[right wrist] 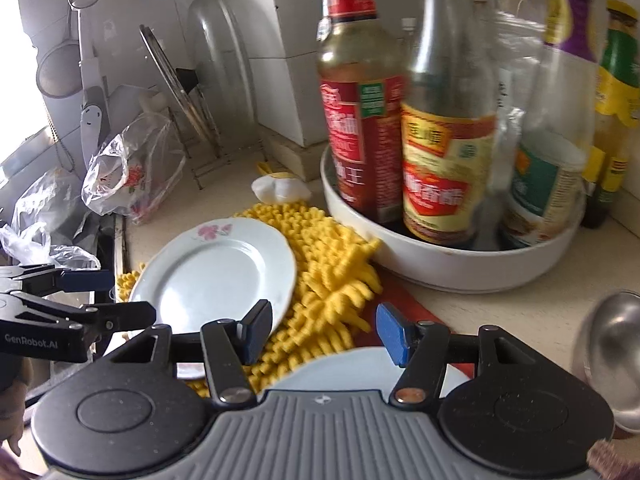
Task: Organize plates and bowls
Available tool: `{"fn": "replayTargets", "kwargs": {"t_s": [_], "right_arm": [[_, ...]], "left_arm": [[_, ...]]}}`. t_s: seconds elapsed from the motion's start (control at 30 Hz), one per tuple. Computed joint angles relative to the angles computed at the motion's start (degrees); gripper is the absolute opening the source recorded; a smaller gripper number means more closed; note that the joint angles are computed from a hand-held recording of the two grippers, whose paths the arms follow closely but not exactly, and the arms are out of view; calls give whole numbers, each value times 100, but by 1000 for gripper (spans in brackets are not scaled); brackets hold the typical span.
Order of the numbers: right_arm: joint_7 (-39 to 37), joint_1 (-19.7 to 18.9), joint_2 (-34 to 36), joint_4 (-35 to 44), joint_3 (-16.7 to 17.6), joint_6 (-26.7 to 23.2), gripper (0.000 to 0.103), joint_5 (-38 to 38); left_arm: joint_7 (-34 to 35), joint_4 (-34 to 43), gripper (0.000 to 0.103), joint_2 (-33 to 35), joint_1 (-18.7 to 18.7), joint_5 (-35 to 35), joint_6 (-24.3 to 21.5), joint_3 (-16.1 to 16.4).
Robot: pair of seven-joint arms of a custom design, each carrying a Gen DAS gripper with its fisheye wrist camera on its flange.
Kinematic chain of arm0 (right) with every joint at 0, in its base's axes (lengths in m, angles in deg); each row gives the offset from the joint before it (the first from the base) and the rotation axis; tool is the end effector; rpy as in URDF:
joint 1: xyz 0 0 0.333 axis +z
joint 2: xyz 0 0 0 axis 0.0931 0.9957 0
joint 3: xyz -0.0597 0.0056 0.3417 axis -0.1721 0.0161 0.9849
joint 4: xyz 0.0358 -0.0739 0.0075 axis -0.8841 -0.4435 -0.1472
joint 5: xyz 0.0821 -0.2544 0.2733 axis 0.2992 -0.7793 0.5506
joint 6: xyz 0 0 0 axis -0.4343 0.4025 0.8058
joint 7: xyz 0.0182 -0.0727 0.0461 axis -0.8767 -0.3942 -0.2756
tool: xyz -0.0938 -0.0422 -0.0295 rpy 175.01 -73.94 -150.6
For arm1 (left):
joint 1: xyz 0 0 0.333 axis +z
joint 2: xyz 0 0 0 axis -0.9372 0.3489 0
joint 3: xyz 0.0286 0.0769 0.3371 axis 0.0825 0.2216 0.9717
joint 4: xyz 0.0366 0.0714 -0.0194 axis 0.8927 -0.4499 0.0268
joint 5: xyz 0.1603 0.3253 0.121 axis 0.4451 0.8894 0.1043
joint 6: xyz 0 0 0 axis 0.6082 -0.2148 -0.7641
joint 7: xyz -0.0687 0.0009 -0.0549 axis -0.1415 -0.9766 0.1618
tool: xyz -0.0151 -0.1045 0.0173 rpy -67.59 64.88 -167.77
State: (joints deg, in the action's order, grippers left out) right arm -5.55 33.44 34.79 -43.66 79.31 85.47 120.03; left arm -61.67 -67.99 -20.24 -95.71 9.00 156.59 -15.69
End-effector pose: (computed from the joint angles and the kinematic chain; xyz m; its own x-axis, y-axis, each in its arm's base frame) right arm 0.5031 0.4691 0.4116 0.8132 -0.5593 -0.1609 -0.4980 -0.5255 -0.6898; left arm 0.3249 -0.3429 0.3978 0.4788 -0.8652 0.1489 -0.5628 -0.4326 -0.7043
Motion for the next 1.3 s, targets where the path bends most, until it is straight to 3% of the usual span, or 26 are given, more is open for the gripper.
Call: {"fn": "replayTargets", "kwargs": {"t_s": [0.6, 1.1, 1.3], "right_arm": [[1315, 691, 538, 673, -504, -387, 55, -955], [1963, 833, 877, 1191, -601, -1051, 49, -1306], [1850, 645, 951, 1301, -427, -1355, 47, -1091]], "left_arm": [[333, -406, 94, -150, 482, 277, 860, 266], [319, -467, 94, 221, 838, 734, 1717, 514], [393, -377, 95, 400, 856, 972, 1837, 572]]}}
